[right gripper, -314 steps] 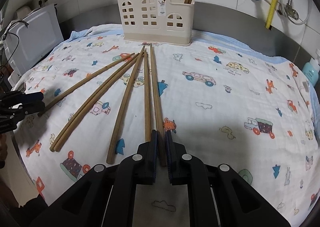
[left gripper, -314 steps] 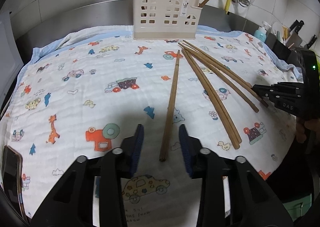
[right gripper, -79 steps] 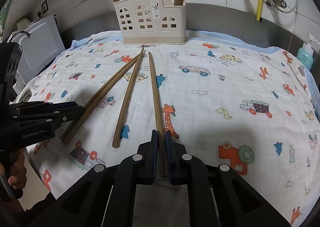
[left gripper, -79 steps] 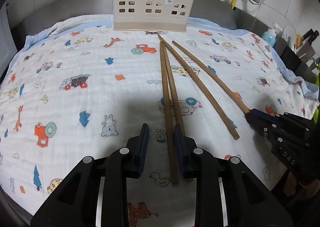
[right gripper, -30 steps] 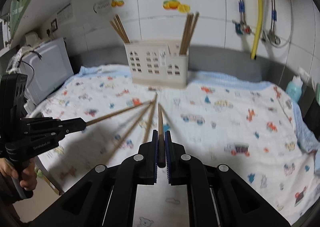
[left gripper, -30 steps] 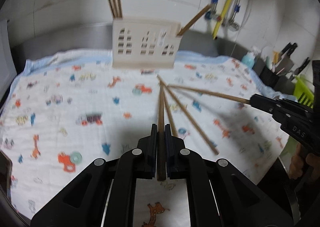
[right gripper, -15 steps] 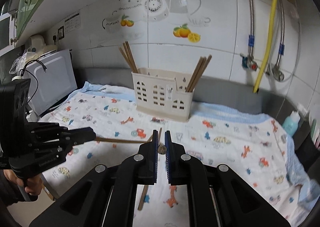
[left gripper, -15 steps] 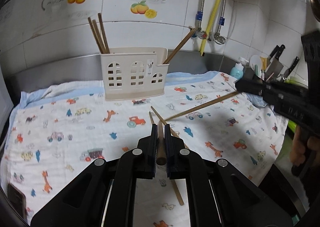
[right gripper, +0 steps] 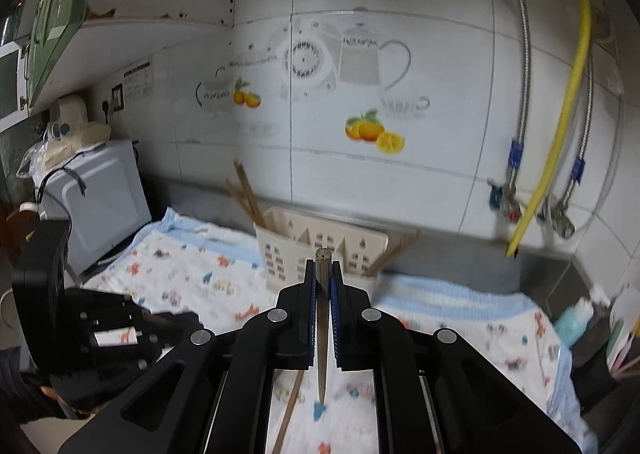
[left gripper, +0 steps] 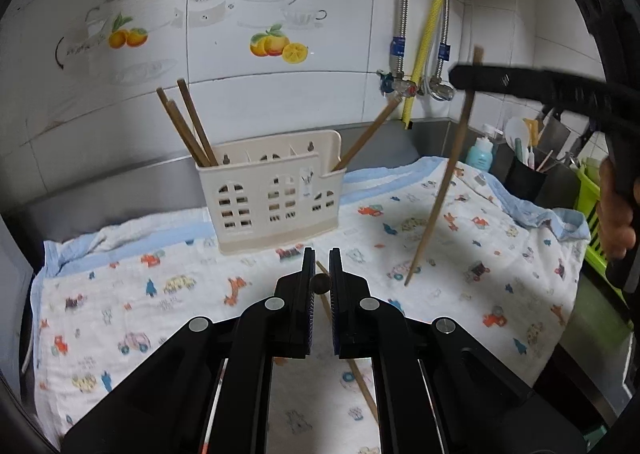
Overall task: Organize utensils
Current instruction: 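Lift both held chopsticks and carry them above the cream caddy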
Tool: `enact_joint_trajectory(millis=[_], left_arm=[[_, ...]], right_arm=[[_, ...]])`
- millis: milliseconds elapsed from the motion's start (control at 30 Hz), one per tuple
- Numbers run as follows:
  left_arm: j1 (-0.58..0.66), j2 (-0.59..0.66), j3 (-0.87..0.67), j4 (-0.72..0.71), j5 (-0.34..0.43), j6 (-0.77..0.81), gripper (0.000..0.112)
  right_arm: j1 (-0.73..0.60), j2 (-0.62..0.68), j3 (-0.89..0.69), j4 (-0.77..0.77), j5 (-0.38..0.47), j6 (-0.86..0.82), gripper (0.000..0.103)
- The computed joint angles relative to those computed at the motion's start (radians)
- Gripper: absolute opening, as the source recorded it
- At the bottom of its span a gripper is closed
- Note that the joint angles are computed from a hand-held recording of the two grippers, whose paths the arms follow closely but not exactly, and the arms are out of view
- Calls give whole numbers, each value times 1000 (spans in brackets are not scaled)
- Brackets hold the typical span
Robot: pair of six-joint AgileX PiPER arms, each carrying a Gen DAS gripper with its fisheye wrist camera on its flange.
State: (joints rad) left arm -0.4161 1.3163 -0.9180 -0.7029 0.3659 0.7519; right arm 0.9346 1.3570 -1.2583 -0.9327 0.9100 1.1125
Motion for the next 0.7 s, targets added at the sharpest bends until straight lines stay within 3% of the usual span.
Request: enact_joint_trajectory(millis=[400,700], left_arm=[[33,63,-246,112,82,-86,5],[23,112,-453,221,83,-186,5]], right_arm=[[-187,194,-397,116,-41,-267,6],[-276,314,-564,131,-73,-298,6]])
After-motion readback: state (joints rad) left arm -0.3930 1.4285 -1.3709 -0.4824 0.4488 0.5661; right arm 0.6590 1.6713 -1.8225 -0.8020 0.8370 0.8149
